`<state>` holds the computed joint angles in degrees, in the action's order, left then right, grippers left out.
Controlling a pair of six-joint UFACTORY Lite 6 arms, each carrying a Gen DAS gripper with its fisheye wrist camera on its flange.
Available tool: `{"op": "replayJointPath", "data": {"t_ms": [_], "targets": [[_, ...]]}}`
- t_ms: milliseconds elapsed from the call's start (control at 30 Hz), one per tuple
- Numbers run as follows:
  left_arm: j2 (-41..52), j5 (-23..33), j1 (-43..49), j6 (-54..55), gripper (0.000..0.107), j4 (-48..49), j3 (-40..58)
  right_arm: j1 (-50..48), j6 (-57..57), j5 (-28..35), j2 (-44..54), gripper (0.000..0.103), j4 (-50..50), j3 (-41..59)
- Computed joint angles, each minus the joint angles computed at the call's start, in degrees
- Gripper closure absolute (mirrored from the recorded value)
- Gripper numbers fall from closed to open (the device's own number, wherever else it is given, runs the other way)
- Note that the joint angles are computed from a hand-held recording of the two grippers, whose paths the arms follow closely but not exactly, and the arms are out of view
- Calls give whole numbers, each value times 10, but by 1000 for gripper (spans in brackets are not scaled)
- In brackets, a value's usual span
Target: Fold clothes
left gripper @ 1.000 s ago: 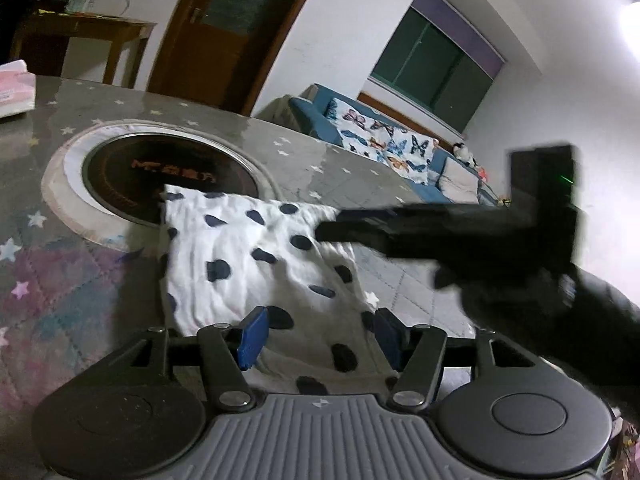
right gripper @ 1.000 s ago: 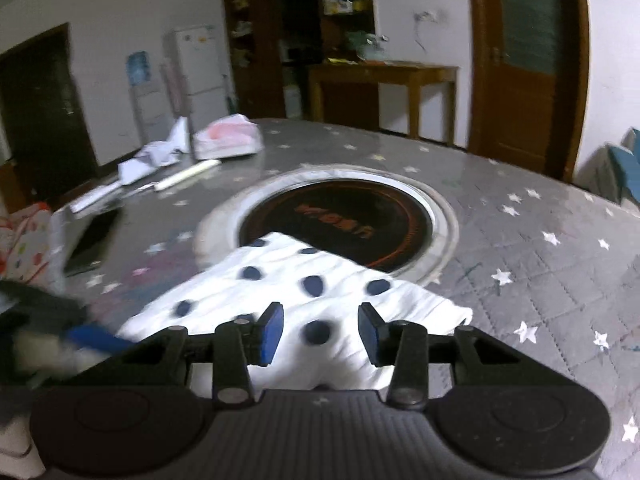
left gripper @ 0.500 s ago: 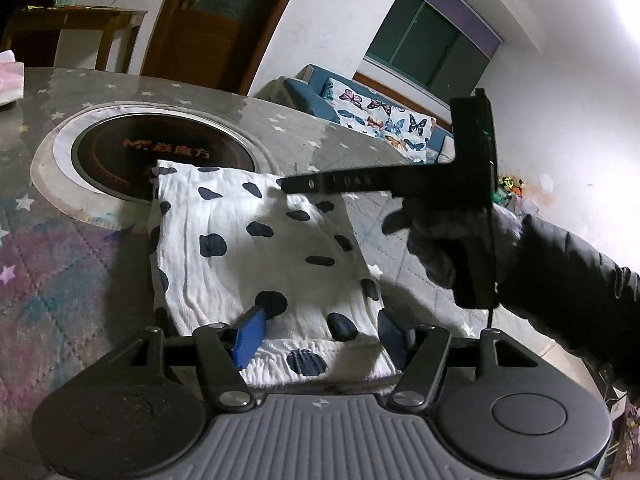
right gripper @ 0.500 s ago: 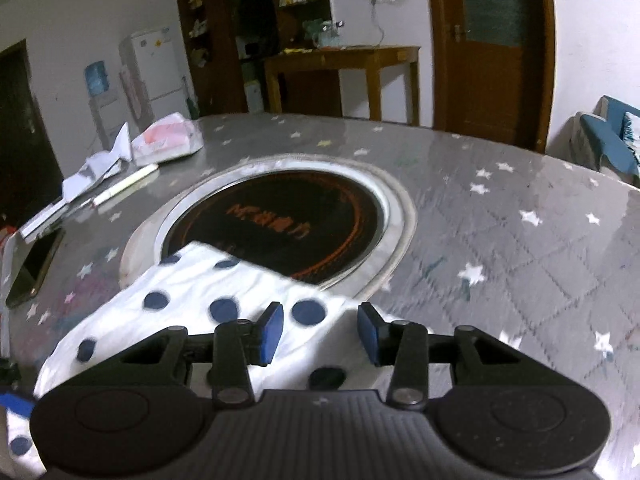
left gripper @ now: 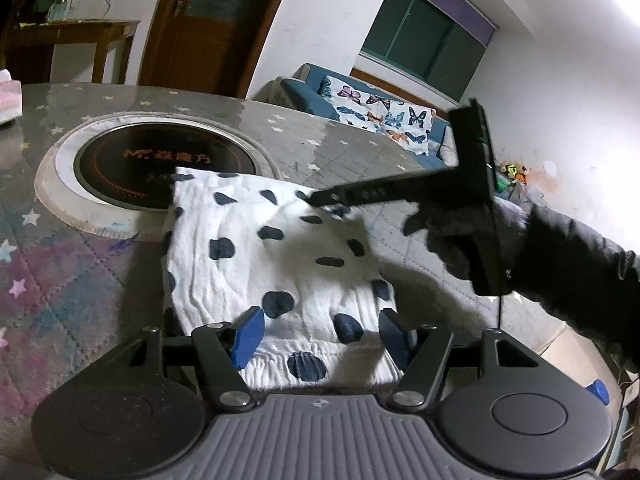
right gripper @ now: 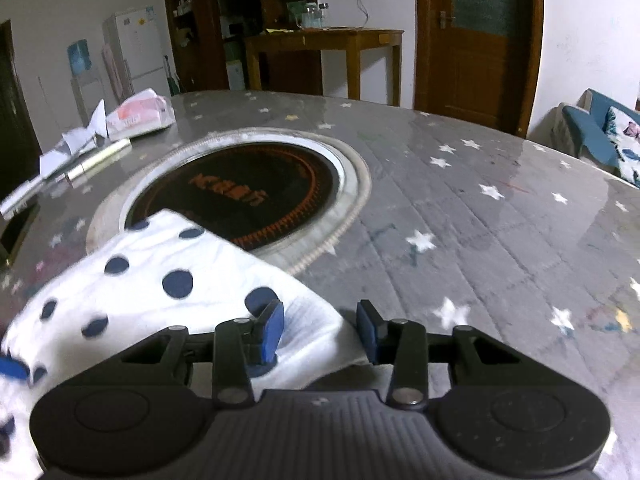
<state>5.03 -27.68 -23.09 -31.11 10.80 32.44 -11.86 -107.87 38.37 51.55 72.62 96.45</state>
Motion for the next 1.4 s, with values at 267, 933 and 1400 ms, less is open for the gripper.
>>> {"op": "replayJointPath", "data": {"t_ms": [267, 933, 1400], "targets": [[-19, 8, 19, 33, 40, -14, -7, -63, -123, -35, -119, 63, 53, -175], [-79, 5, 30, 86, 21, -120, -71, -180, -205, -4, -365, 62, 48, -439], [-77, 18, -23, 235, 13, -325, -70, -9, -125, -11, -222, 62, 73, -289]]}}
